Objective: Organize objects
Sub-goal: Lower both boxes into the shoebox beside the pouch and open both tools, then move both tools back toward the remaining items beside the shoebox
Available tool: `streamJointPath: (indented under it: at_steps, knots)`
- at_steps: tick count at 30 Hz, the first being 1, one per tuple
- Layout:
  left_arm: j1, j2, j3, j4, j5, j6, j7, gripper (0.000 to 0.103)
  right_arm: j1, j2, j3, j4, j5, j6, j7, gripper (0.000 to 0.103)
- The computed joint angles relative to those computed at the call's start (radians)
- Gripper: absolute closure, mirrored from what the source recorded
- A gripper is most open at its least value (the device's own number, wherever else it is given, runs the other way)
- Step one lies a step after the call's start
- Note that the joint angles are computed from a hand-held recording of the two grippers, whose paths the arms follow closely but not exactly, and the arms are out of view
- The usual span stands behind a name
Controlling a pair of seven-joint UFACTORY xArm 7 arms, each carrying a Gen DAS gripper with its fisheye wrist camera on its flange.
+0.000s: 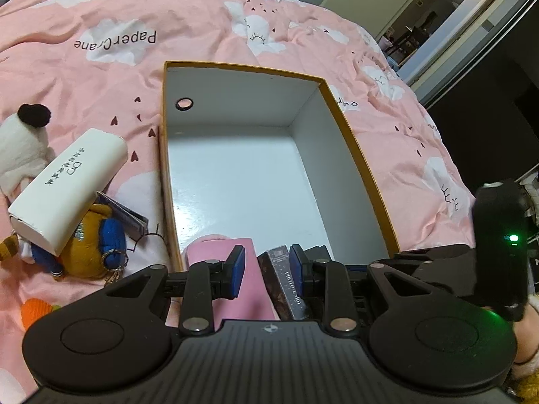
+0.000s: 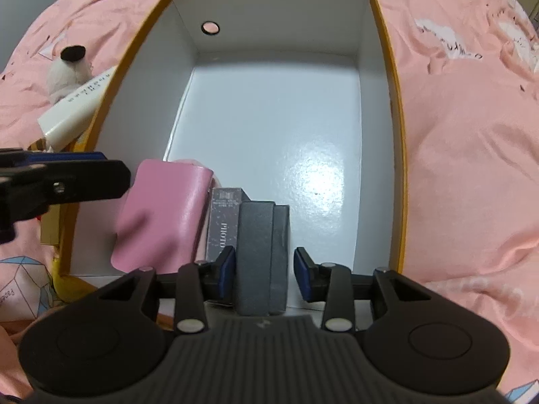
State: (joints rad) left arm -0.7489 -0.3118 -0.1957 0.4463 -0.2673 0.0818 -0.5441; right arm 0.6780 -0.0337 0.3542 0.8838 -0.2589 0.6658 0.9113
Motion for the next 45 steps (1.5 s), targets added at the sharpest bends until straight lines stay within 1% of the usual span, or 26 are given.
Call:
streamJointPath:
  at_steps: [3, 5, 8, 10, 12, 14, 15, 17, 18, 20, 21, 24, 25, 26, 27, 29, 31, 34, 35, 37, 39, 41, 42, 45]
  knots:
    - [0.044, -0.033, -0.048, -0.021, 0.037, -0.003, -0.042, 0.071, 0.004, -0.029, 0.014, -0.006, -0.075, 0.017, 0.063, 0.047]
    - [0.099, -0.065, -0.110, -0.037, 0.090, -0.004, -0.095, 0.071, 0.005, -0.053, 0.029, -0.012, -0.147, 0.027, 0.116, 0.047]
    - [0.171, -0.122, -0.195, -0.058, 0.178, 0.010, -0.176, 0.071, 0.002, -0.108, 0.054, -0.048, -0.222, -0.025, 0.199, 0.044]
    - [0.196, -0.163, -0.227, -0.072, 0.224, 0.020, -0.216, 0.071, -0.012, -0.138, 0.086, -0.069, -0.309, -0.072, 0.286, 0.040]
    - [0.231, -0.210, -0.265, -0.084, 0.270, 0.041, -0.264, 0.071, -0.028, -0.150, 0.124, -0.074, -0.404, -0.088, 0.383, 0.039]
    - [0.274, -0.273, -0.311, -0.099, 0.321, 0.060, -0.315, 0.071, -0.044, -0.162, 0.160, -0.079, -0.509, -0.103, 0.498, 0.039]
    - [0.288, -0.307, -0.329, -0.111, 0.344, 0.065, -0.336, 0.071, -0.058, -0.169, 0.181, -0.084, -0.582, -0.117, 0.585, 0.039]
    - [0.285, -0.361, -0.331, -0.134, 0.378, 0.080, -0.356, 0.071, -0.075, -0.179, 0.211, -0.092, -0.702, -0.147, 0.734, 0.033]
    - [0.270, -0.385, -0.317, -0.146, 0.385, 0.097, -0.359, 0.071, -0.073, -0.187, 0.220, -0.091, -0.736, -0.148, 0.785, 0.032]
    - [0.227, -0.435, -0.270, -0.174, 0.382, 0.133, -0.359, 0.071, -0.075, -0.174, 0.232, -0.076, -0.814, -0.166, 0.852, 0.032]
    - [0.207, -0.462, -0.247, -0.188, 0.378, 0.156, -0.357, 0.071, -0.066, -0.162, 0.229, -0.066, -0.831, -0.170, 0.857, 0.032]
    - [0.167, -0.564, -0.192, -0.240, 0.357, 0.236, -0.360, 0.071, -0.036, -0.108, 0.207, -0.024, -0.869, -0.187, 0.855, 0.033]
    - [0.158, -0.596, -0.173, -0.255, 0.351, 0.270, -0.356, 0.071, -0.022, -0.087, 0.197, -0.009, -0.872, -0.190, 0.843, 0.035]
    - [0.149, -0.628, -0.155, -0.270, 0.342, 0.301, -0.351, 0.071, -0.008, -0.065, 0.187, 0.005, -0.870, -0.194, 0.823, 0.037]
    - [0.137, -0.657, -0.131, -0.287, 0.333, 0.328, -0.340, 0.071, 0.008, -0.041, 0.177, 0.021, -0.859, -0.197, 0.797, 0.044]
    - [0.115, -0.711, -0.090, -0.317, 0.310, 0.376, -0.315, 0.071, 0.039, 0.005, 0.158, 0.050, -0.836, -0.208, 0.750, 0.050]
    - [0.104, -0.760, -0.074, -0.340, 0.287, 0.425, -0.308, 0.071, 0.070, 0.046, 0.140, 0.078, -0.820, -0.225, 0.703, 0.060]
    - [0.082, -0.803, -0.057, -0.364, 0.259, 0.480, -0.286, 0.071, 0.119, 0.097, 0.119, 0.115, -0.801, -0.235, 0.635, 0.065]
    - [0.077, -0.812, -0.058, -0.371, 0.249, 0.494, -0.286, 0.071, 0.133, 0.123, 0.113, 0.133, -0.787, -0.246, 0.596, 0.066]
    - [0.069, -0.804, -0.059, -0.377, 0.236, 0.517, -0.278, 0.072, 0.155, 0.163, 0.103, 0.160, -0.727, -0.264, 0.505, 0.067]
    - [0.058, -0.773, -0.060, -0.374, 0.227, 0.545, -0.264, 0.072, 0.169, 0.208, 0.102, 0.187, -0.630, -0.264, 0.401, 0.067]
    - [0.028, -0.729, -0.041, -0.368, 0.209, 0.568, -0.225, 0.072, 0.172, 0.248, 0.102, 0.204, -0.532, -0.274, 0.315, 0.067]
    - [0.018, -0.729, -0.037, -0.376, 0.198, 0.574, -0.215, 0.072, 0.168, 0.268, 0.104, 0.212, -0.476, -0.278, 0.271, 0.067]
    - [0.012, -0.739, -0.057, -0.382, 0.190, 0.606, -0.212, 0.073, 0.166, 0.326, 0.109, 0.240, -0.339, -0.260, 0.175, 0.067]
